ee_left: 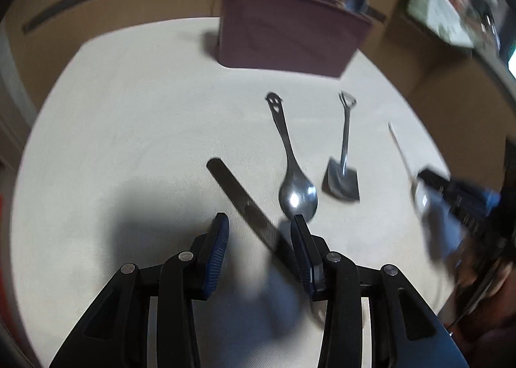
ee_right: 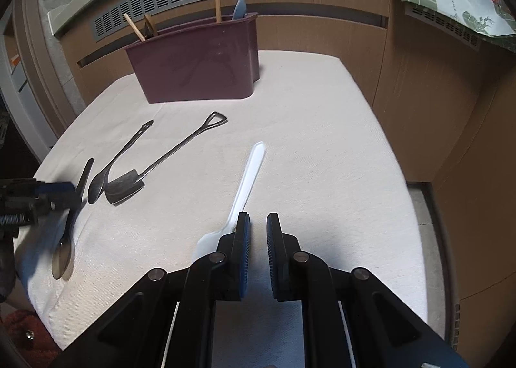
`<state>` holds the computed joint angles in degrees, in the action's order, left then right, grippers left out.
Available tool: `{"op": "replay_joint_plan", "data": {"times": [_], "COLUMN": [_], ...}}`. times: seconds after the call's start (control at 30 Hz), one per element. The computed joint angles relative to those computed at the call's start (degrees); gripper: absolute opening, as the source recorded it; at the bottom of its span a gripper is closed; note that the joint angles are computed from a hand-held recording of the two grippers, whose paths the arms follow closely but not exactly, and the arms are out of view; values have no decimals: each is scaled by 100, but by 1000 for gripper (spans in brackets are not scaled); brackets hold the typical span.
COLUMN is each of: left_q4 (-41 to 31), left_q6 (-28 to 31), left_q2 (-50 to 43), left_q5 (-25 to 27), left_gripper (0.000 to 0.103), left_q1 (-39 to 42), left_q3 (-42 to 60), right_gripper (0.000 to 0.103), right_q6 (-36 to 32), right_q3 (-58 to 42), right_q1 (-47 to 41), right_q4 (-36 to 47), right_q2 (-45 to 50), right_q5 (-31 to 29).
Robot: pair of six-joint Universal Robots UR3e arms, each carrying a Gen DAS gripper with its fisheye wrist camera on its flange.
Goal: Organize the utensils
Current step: 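Grasp the dark-handled metal spoon by its handle with the left tool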
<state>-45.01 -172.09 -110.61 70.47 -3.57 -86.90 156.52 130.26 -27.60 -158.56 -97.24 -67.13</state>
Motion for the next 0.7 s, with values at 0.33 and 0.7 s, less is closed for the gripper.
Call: {"op": "replay_joint_plan", "data": {"times": [0.33,0.7], "left_q4": [-81,457], "left_q6": [338,486], "left_q2": [-777,460], "left_q5": [-46,541], "left_gripper": [40,40], "left_q1": [-668,-366], "left_q3": [1005,-672], "right_gripper": [11,12], "right_q6": [-89,650], "right_q3": [-36,-1127], "right_q1": [126,355], "right_q4": [125,689], "right_q2": [-118,781], "right_q5": [-223,43]}}
